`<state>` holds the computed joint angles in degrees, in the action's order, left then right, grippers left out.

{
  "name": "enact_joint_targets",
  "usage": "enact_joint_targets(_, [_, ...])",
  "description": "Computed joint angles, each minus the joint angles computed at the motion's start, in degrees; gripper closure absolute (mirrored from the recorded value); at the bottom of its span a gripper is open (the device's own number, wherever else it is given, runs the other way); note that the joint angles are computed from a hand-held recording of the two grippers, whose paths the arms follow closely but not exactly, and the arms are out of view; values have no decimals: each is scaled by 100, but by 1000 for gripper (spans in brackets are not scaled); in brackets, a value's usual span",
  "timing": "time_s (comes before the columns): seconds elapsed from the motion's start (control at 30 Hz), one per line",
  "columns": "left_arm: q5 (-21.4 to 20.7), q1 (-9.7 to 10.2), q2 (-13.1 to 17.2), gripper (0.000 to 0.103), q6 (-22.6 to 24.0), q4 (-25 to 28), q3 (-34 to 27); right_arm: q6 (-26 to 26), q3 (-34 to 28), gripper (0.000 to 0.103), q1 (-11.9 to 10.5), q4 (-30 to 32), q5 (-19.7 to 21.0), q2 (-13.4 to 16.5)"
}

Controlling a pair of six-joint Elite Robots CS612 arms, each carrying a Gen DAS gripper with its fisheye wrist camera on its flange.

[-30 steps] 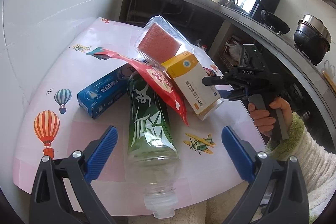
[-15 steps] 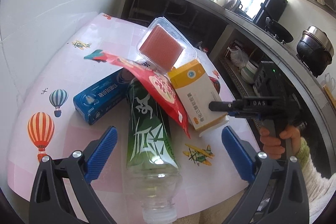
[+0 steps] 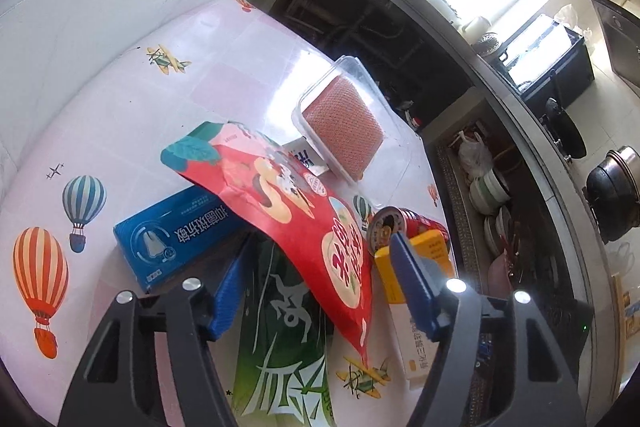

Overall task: Collect trash
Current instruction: 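Grasp the yellow box with the right tool while the left tool grasps the red snack bag, then carry the snack bag and yellow box with both tools to the wastebasket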

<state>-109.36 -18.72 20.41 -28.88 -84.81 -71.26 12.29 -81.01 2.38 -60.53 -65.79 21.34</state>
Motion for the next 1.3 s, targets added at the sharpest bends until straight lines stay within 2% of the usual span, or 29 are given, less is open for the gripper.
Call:
enact_joint_targets(0.13, [92,-36,-10,56,51,23,25,113,-297,75,23,169,-244,64])
enact_joint_targets(0.2, [157,-59,-7,69,92,38,8,151,-309,75,77,160,-380,58])
enact_joint_targets(0.4, [151,-69,18,92,30,-62,-8,214,-320,75,189,217,-709,-5])
enact_joint_targets(0.7, [-17,-46,89,103,-65,-449,-179,274,-570,75,91,394,-699,53])
enact_joint_targets(1.3, [-778,92,149,103,-446,-1364,-477,463,-621,75,79,303,-796,91])
